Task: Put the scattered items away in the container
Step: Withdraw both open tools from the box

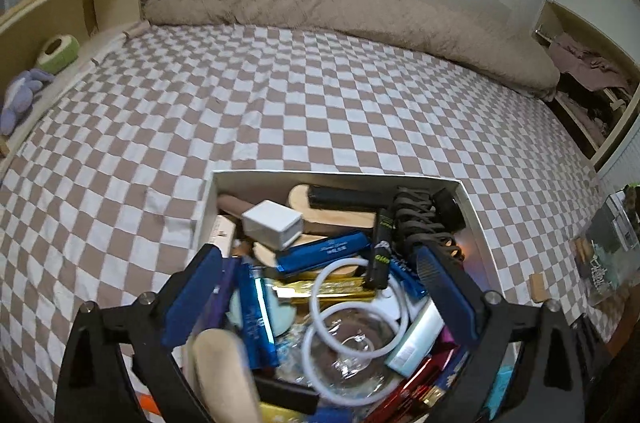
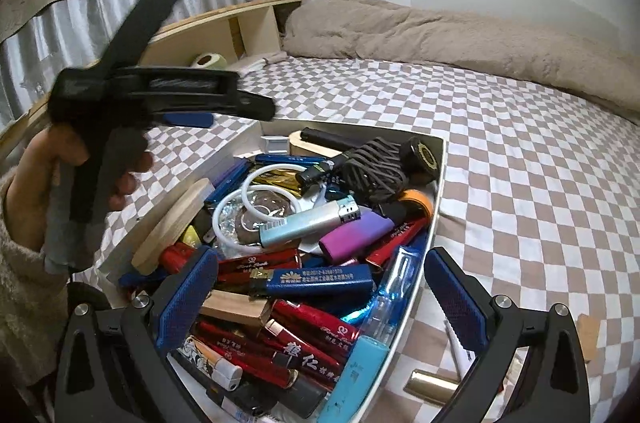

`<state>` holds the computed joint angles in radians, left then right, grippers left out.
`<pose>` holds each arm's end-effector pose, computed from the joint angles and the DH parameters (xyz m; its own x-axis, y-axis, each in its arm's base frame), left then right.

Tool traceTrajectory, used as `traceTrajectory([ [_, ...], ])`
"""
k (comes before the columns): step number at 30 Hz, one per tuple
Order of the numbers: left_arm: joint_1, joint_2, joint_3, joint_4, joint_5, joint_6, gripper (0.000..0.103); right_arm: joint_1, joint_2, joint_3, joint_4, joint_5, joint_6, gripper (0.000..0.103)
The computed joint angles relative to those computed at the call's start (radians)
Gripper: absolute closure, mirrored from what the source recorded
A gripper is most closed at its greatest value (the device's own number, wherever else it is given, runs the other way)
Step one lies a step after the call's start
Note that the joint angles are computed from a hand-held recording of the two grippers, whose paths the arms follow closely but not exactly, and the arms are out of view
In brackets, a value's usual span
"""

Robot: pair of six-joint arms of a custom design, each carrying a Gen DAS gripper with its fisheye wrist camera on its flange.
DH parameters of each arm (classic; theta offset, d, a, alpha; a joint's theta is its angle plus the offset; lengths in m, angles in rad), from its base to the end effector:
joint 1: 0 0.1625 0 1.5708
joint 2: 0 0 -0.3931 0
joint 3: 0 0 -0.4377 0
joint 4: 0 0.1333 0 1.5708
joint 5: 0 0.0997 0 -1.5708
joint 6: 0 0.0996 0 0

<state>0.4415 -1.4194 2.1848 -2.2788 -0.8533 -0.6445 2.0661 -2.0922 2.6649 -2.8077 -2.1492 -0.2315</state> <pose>-0.3401 -0.3806 0.1672 -0.7724 0.3011 -0.5592 0.5486 0.7600 -0.3485 0.2129 -0.2282 0.2620 -0.7871 -0.2577 0.5604 -0.5700 0.6510 -0.5012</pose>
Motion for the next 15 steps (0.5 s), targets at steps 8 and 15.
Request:
traceTrajectory([
  [8, -0.068, -0.095, 0.074, 0.047, 0.103, 0.016, 0.0, 0.037, 0.027, -0.006, -0.035, -0.061, 0.033, 0.0],
  [15, -0.123, -0.192, 0.134, 0.106, 0.131, -0.005, 0.0, 0.111, 0.061, -0.028, -0.055, -0.152, 0.082, 0.0],
])
